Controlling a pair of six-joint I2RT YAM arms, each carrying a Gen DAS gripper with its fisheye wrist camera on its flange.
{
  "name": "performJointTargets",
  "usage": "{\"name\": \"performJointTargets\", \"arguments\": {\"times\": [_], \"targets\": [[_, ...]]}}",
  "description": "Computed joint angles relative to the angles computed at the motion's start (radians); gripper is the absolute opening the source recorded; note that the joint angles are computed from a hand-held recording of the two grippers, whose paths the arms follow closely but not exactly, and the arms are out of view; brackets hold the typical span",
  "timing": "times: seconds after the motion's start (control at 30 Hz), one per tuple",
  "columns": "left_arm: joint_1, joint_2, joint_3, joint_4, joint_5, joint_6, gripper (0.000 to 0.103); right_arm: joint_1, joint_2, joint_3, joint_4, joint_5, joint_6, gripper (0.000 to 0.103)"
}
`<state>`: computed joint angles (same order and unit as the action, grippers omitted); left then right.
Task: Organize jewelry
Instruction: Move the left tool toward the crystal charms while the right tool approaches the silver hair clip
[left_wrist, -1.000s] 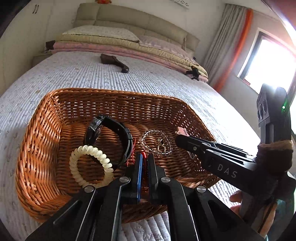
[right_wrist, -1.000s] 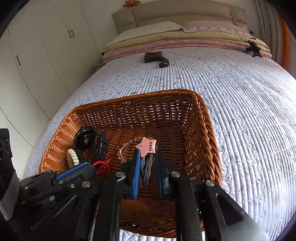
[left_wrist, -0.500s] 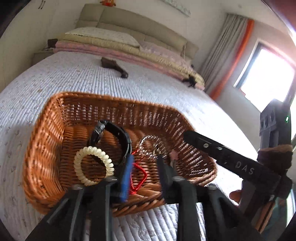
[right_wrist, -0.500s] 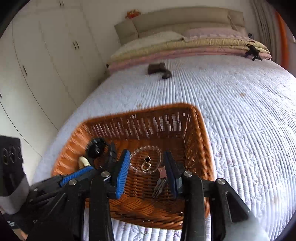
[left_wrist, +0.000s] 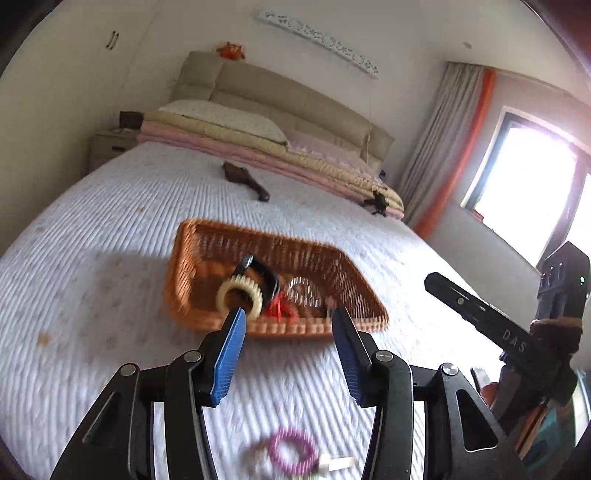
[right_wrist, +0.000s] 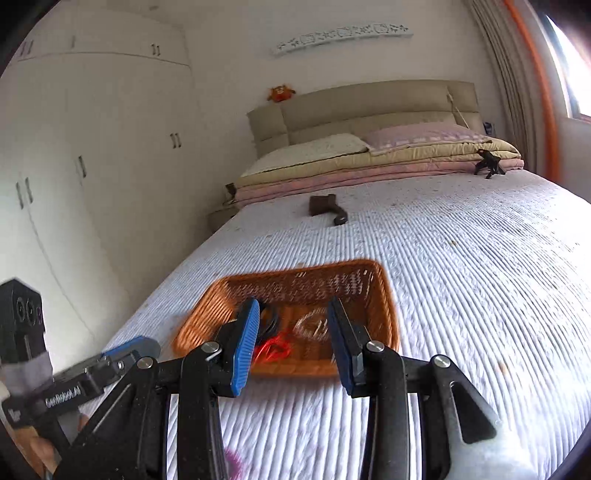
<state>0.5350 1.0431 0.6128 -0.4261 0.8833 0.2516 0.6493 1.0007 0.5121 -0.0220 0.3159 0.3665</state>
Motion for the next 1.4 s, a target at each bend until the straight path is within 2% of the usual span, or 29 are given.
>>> {"name": "performJointTargets", "arguments": {"times": [0.07,0.13,0.2,0.27,0.37,0.43,0.6,0.7,0.83,0.97,1.0,1.13,1.2,1.3,1.4], "targets": [[0.081,-0.004,0.012,-0.147,0.038,0.146,0.050,0.093,-0.048,-0.036,-0.054,0.056,0.026,0.040],[0.185,-0.006,0.002,-0.307,0.054,0.346,0.050,0.186,-0.075,-0.075,-0.116,0.107,0.069,0.040],[0.276,0.018,-0.015,-0.423,0.054,0.534,0.050,0.250,-0.067,-0.122,-0.130,0.128,0.114,0.040],[0.340,0.058,-0.038,-0.486,0.045,0.671,0.050,0.287,-0.029,-0.161,-0.116,0.129,0.145,0.040],[0.373,0.152,-0.068,-0.501,0.030,0.765,0.050,0.306,0.018,-0.206,-0.088,0.104,0.163,0.040],[0.357,0.194,-0.082,-0.480,0.017,0.769,0.050,0.328,0.032,-0.221,-0.080,0.098,0.174,0.040],[0.290,0.180,-0.136,-0.415,-0.008,0.739,0.049,0.400,0.077,-0.230,-0.080,0.109,0.193,0.040],[0.247,0.144,-0.180,-0.354,-0.041,0.688,0.049,0.377,0.135,-0.232,-0.035,0.082,0.183,0.040],[0.244,0.133,-0.188,-0.348,-0.045,0.686,0.049,0.348,0.159,-0.229,-0.023,0.033,0.178,0.040],[0.198,0.100,-0.206,-0.303,-0.069,0.621,0.048,0.350,0.206,-0.203,-0.033,0.034,0.165,0.040],[0.147,0.065,-0.220,-0.263,-0.083,0.550,0.048,0.349,0.214,-0.196,-0.037,0.033,0.158,0.040],[0.061,-0.033,-0.268,-0.193,-0.145,0.442,0.044,0.326,0.263,-0.147,-0.066,0.011,0.090,0.040],[0.072,-0.027,-0.267,-0.198,-0.145,0.464,0.044,0.328,0.295,-0.120,-0.081,0.030,0.056,0.040],[0.078,-0.025,-0.271,-0.191,-0.156,0.481,0.044,0.310,0.323,-0.108,-0.070,0.003,0.024,0.040],[0.059,-0.073,-0.294,-0.176,-0.183,0.466,0.044,0.315,0.358,-0.085,-0.066,0.014,0.004,0.040]]}}
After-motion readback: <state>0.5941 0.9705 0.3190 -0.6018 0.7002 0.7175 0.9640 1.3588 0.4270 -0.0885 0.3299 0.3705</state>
